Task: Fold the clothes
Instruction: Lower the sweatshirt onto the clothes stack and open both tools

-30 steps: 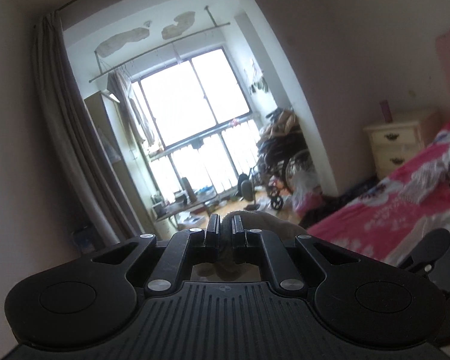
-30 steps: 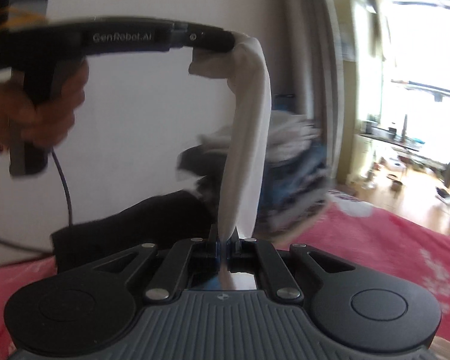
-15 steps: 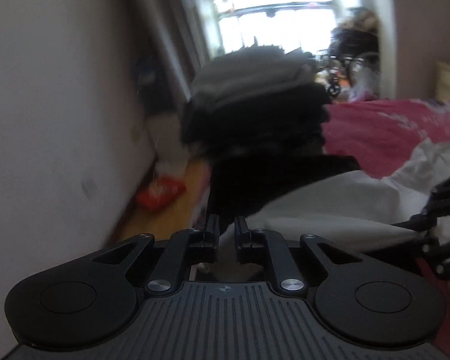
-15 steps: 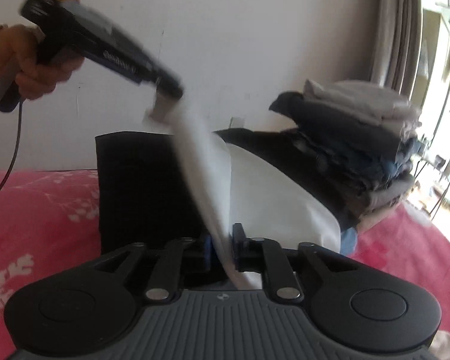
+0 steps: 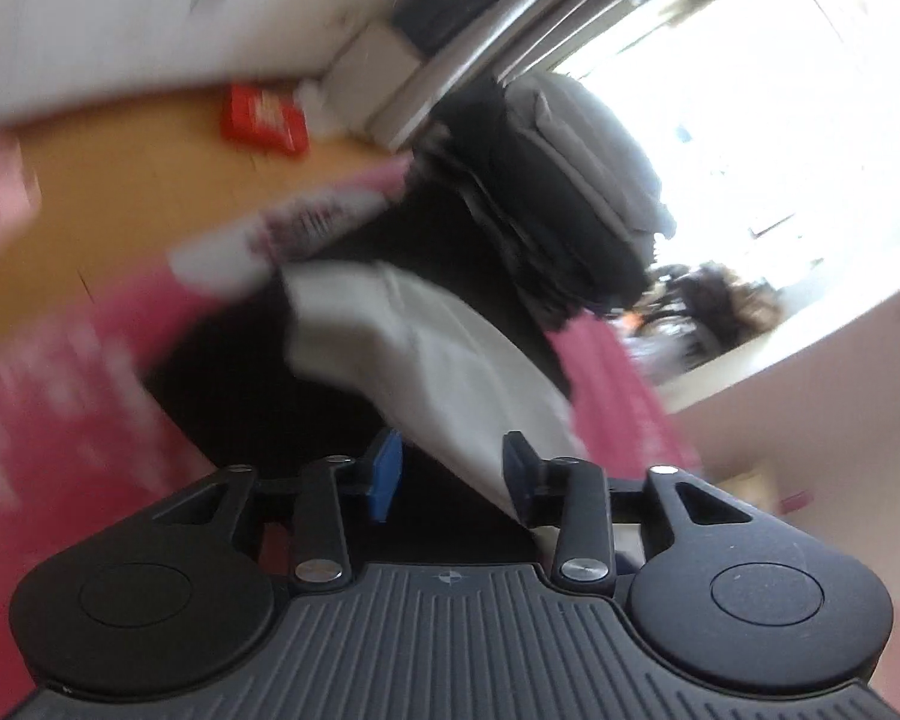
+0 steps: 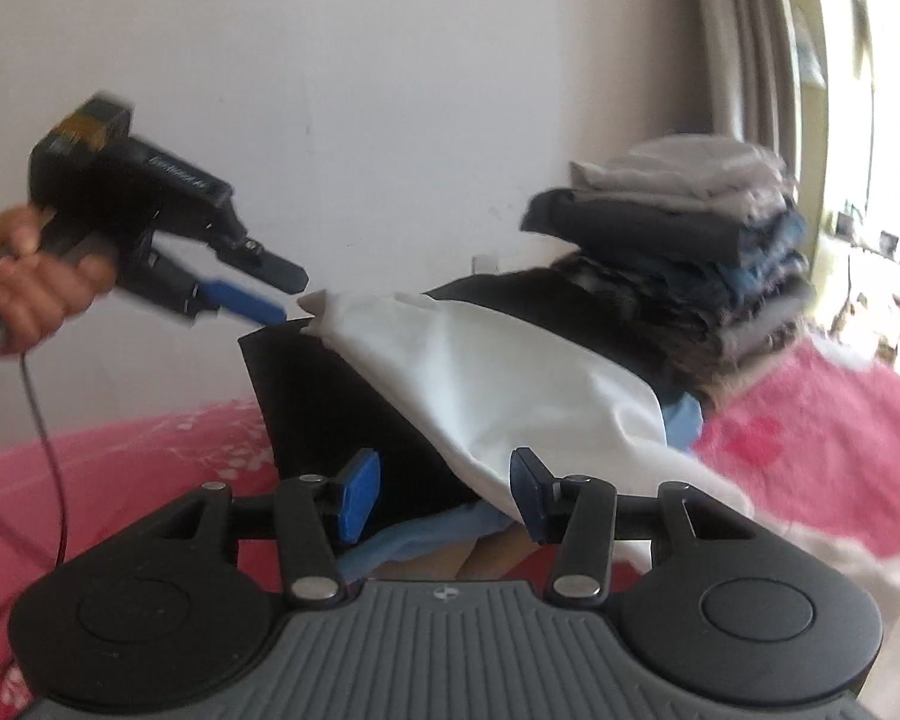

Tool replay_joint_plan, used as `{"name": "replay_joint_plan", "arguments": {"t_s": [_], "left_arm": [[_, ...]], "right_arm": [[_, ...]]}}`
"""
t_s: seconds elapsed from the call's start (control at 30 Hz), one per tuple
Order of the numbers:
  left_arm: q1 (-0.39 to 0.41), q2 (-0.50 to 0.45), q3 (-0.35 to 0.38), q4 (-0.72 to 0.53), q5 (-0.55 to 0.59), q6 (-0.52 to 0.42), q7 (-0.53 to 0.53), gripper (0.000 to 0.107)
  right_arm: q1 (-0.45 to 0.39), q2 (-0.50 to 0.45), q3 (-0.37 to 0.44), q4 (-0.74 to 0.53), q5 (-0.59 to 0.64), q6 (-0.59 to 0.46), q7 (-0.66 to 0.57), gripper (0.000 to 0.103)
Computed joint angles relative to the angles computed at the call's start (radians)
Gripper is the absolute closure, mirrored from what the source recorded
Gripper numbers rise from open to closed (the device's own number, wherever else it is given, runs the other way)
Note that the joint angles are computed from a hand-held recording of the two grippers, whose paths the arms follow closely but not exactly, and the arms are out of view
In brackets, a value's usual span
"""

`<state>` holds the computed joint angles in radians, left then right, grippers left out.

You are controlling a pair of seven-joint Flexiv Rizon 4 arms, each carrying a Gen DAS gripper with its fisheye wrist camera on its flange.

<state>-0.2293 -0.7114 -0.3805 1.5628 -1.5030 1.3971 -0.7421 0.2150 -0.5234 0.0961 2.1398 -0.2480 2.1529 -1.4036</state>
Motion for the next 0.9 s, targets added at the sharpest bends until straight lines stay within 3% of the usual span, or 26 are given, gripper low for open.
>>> {"name": "replay_joint_plan", "arguments": {"t_s": [0.1, 0.17, 0.33, 0.5, 0.67, 0.73, 0.8, 0.9], "left_arm": [[-0.006, -0.051, 0.003, -0.040, 0.075, -0.043, -0.150, 0.059], [-0.027, -0.091, 0.038, -0.074, 0.207, -0.056, -0.310, 0.058], [-0.078, -0.162, 0.092, -0.163, 0.371, 0.014, -0.548, 0.058], [-0.093, -0.192, 0.084, -0.213, 0.440, 0.108, -0.640, 0.058], [-0.131, -0.209, 0.165, -0.245, 0.542, 0.096, -0.795, 0.059], [-0.159, -0.221, 0.224, -0.263, 0.586, 0.083, -0.878, 0.066], [-0.164, -0.219, 0.237, -0.255, 0.623, 0.104, -0.900, 0.095], [-0.169, -0.222, 0.253, -0.255, 0.677, 0.136, -0.925, 0.105]], "right_arm": [[-0.008, 0.007, 0.012, 0.009, 0.022, 0.004, 0.037, 0.052], [-0.001, 0.016, 0.008, 0.020, 0.042, 0.019, 0.045, 0.052], [0.019, 0.043, -0.005, 0.055, 0.096, 0.049, 0.053, 0.052], [0.050, 0.071, -0.030, 0.095, 0.158, 0.050, 0.035, 0.052], [-0.008, 0.066, -0.003, 0.107, 0.143, 0.050, 0.097, 0.052], [-0.031, 0.058, 0.001, 0.102, 0.135, 0.047, 0.133, 0.052], [-0.058, 0.045, 0.006, 0.089, 0.124, 0.048, 0.174, 0.052], [-0.126, 0.016, 0.026, 0.051, 0.084, 0.047, 0.273, 0.052]]}}
